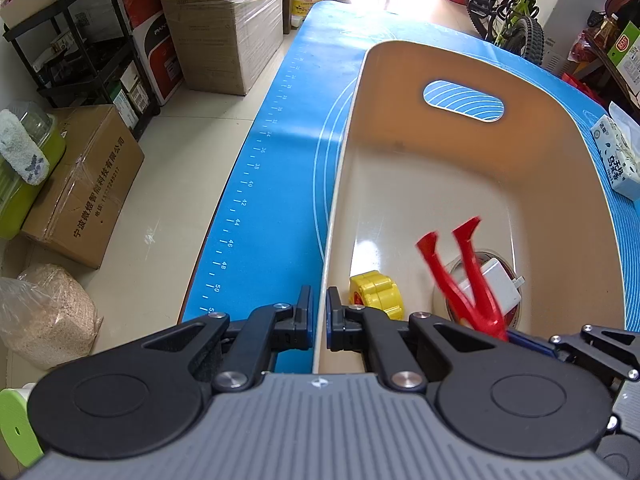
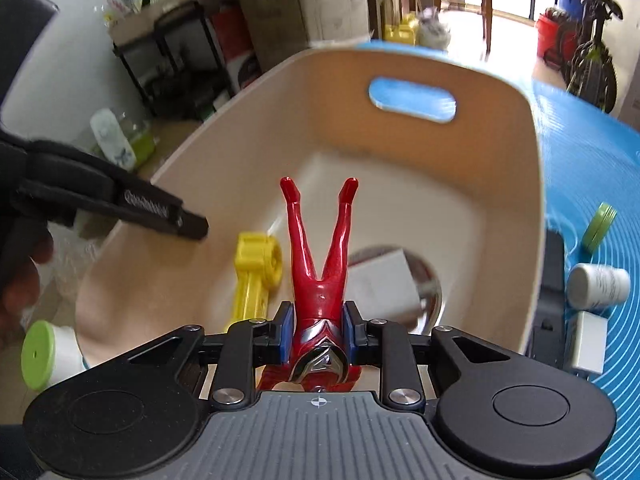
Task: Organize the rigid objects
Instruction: 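Carry the red toy figure into the basket with the right tool and release it, then reach the right tool to the small white charger and grasp it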
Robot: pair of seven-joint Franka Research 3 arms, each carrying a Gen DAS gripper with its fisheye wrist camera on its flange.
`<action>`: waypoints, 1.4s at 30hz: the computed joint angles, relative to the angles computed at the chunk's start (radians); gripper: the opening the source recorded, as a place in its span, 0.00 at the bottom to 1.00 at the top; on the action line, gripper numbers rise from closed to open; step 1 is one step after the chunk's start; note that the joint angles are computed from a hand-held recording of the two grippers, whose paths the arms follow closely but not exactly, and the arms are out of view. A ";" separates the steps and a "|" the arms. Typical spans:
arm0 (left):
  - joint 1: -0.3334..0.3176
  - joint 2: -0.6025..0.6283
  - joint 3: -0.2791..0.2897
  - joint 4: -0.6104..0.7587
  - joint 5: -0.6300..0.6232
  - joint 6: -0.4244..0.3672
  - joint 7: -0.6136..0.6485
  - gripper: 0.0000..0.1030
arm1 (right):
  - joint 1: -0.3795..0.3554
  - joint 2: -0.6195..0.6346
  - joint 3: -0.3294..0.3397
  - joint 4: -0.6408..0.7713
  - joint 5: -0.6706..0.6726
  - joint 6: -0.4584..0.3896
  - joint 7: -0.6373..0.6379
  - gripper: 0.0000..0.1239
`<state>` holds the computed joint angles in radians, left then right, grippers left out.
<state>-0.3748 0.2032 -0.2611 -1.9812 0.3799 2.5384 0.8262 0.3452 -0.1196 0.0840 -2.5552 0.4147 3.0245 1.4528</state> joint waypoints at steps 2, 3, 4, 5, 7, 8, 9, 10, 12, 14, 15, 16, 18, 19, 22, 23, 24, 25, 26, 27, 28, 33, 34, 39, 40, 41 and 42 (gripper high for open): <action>-0.001 0.001 0.000 0.002 0.002 0.000 -0.001 0.07 | 0.015 -0.009 -0.013 0.001 0.039 -0.015 -0.027 0.31; -0.001 0.002 0.000 0.002 0.002 0.001 -0.001 0.07 | 0.023 -0.010 -0.022 0.002 0.067 -0.013 -0.048 0.35; -0.001 0.002 0.000 0.001 0.001 0.002 -0.001 0.07 | 0.032 -0.015 -0.028 0.002 0.095 -0.017 -0.068 0.36; -0.001 0.003 0.000 0.001 0.001 0.003 -0.002 0.07 | 0.038 -0.026 -0.041 -0.002 0.127 -0.019 -0.098 0.37; -0.001 0.003 0.000 0.002 0.001 0.003 -0.001 0.07 | 0.040 -0.049 -0.045 -0.014 0.156 -0.007 -0.116 0.41; -0.001 0.002 0.000 0.000 0.001 0.004 -0.001 0.07 | 0.049 -0.063 -0.057 -0.019 0.184 -0.002 -0.140 0.42; -0.002 0.002 0.000 -0.001 0.002 0.005 -0.001 0.07 | 0.053 -0.076 -0.068 -0.023 0.205 0.006 -0.159 0.44; -0.001 0.001 0.000 -0.003 0.001 0.007 -0.001 0.07 | 0.050 -0.090 -0.071 -0.029 0.215 0.018 -0.162 0.44; 0.000 -0.002 0.000 -0.008 -0.001 0.012 -0.001 0.07 | 0.050 -0.120 -0.084 -0.044 0.240 0.049 -0.168 0.45; 0.000 -0.002 -0.001 -0.007 -0.002 0.012 -0.001 0.07 | 0.018 -0.146 -0.072 -0.062 0.224 0.087 -0.134 0.46; 0.000 -0.002 -0.001 -0.008 -0.001 0.012 -0.001 0.07 | -0.009 -0.159 -0.059 -0.072 0.201 0.101 -0.107 0.46; 0.000 -0.002 -0.001 -0.008 -0.001 0.012 -0.001 0.07 | -0.026 -0.168 -0.058 -0.078 0.185 0.110 -0.088 0.46; 0.000 -0.003 0.000 -0.009 -0.001 0.013 -0.002 0.07 | -0.059 -0.187 -0.060 -0.096 0.158 0.125 -0.050 0.46; 0.000 -0.002 0.000 -0.009 -0.002 0.014 -0.001 0.07 | -0.095 -0.193 -0.043 -0.106 0.135 0.131 -0.019 0.46; 0.000 -0.001 0.000 -0.008 -0.001 0.014 -0.003 0.07 | -0.285 -0.193 0.085 -0.121 0.024 0.129 0.117 0.46; -0.001 -0.001 0.000 -0.007 0.001 0.012 -0.005 0.07 | -0.325 -0.195 0.107 -0.128 -0.003 0.126 0.146 0.46; -0.002 0.000 0.001 -0.006 0.004 0.011 -0.006 0.07 | -0.367 -0.195 0.133 -0.133 -0.035 0.122 0.175 0.46; -0.003 0.001 0.001 -0.005 0.005 0.010 -0.008 0.07 | -0.417 -0.195 0.168 -0.137 -0.071 0.117 0.208 0.46; -0.003 0.001 0.001 -0.005 0.006 0.009 -0.009 0.07 | -0.475 -0.194 0.215 -0.142 -0.110 0.116 0.250 0.46; -0.003 0.000 0.000 -0.006 0.006 0.010 -0.009 0.07 | -0.513 -0.190 0.240 -0.144 -0.139 0.112 0.279 0.46; -0.004 0.002 0.000 -0.005 0.007 0.009 -0.011 0.07 | -0.551 -0.188 0.266 -0.146 -0.166 0.107 0.311 0.46; -0.004 0.001 0.001 -0.004 0.009 0.004 -0.010 0.07 | -0.729 -0.151 0.384 -0.134 -0.325 0.068 0.451 0.46; -0.004 0.001 0.001 -0.004 0.008 0.004 -0.010 0.07 | -0.732 -0.143 0.377 -0.133 -0.340 0.057 0.462 0.46; -0.004 0.000 0.000 -0.004 0.009 0.003 -0.012 0.07 | -0.717 -0.101 0.331 -0.126 -0.401 -0.001 0.521 0.46; -0.004 0.000 0.000 -0.005 0.008 0.003 -0.012 0.07 | -0.709 -0.094 0.318 -0.124 -0.412 -0.012 0.532 0.46; -0.004 -0.001 0.000 -0.005 0.008 0.003 -0.011 0.07 | -0.703 -0.083 0.308 -0.120 -0.426 -0.020 0.543 0.46; -0.003 -0.001 0.000 -0.006 0.007 0.004 -0.011 0.07 | -0.690 -0.074 0.293 -0.117 -0.432 -0.025 0.548 0.45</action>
<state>-0.3780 0.2019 -0.2613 -1.9875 0.3873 2.5423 0.8156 -0.3451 -0.1935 0.3770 -2.6720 -0.0175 2.9997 2.0013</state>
